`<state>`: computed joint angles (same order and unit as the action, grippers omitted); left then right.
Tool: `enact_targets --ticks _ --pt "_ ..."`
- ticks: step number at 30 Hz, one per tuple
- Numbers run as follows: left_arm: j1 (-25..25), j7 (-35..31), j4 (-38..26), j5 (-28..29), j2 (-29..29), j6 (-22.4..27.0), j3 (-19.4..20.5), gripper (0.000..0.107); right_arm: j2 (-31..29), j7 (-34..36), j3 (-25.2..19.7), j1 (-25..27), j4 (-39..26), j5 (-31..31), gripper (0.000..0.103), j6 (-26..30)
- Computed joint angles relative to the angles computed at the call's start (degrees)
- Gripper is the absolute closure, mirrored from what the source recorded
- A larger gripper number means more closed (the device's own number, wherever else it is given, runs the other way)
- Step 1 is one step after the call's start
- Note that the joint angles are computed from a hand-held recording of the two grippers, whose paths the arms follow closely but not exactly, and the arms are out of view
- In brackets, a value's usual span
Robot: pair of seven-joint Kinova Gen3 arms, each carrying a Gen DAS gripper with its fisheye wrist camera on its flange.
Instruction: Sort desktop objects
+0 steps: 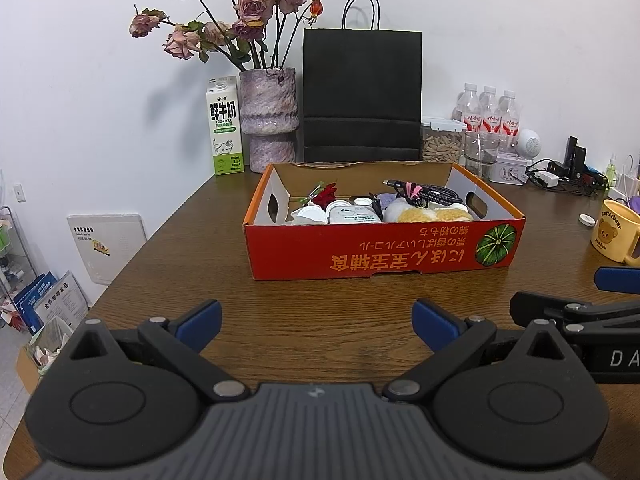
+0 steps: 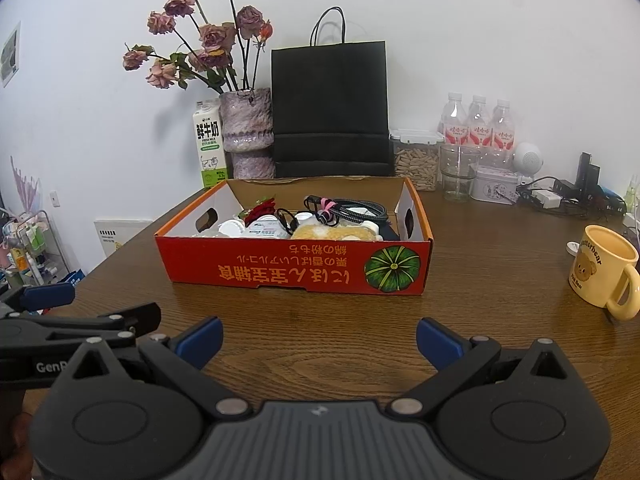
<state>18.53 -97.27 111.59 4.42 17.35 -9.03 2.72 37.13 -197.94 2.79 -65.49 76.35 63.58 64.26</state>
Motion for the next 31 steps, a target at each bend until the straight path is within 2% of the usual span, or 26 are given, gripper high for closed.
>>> enact_targets --ticks 26,31 --pt "1.51 -1.26 0.34 1.63 -0.09 -0.32 -1.38 0.004 -0.03 -0.29 -0.14 0.08 0.27 0.15 0.000 0.03" --pt "-2.97 1.09 0.61 -1.08 -0.06 -0.34 3.20 0.004 -0.07 -1.30 -0.11 -0.27 0.85 0.70 0.000 -0.11"
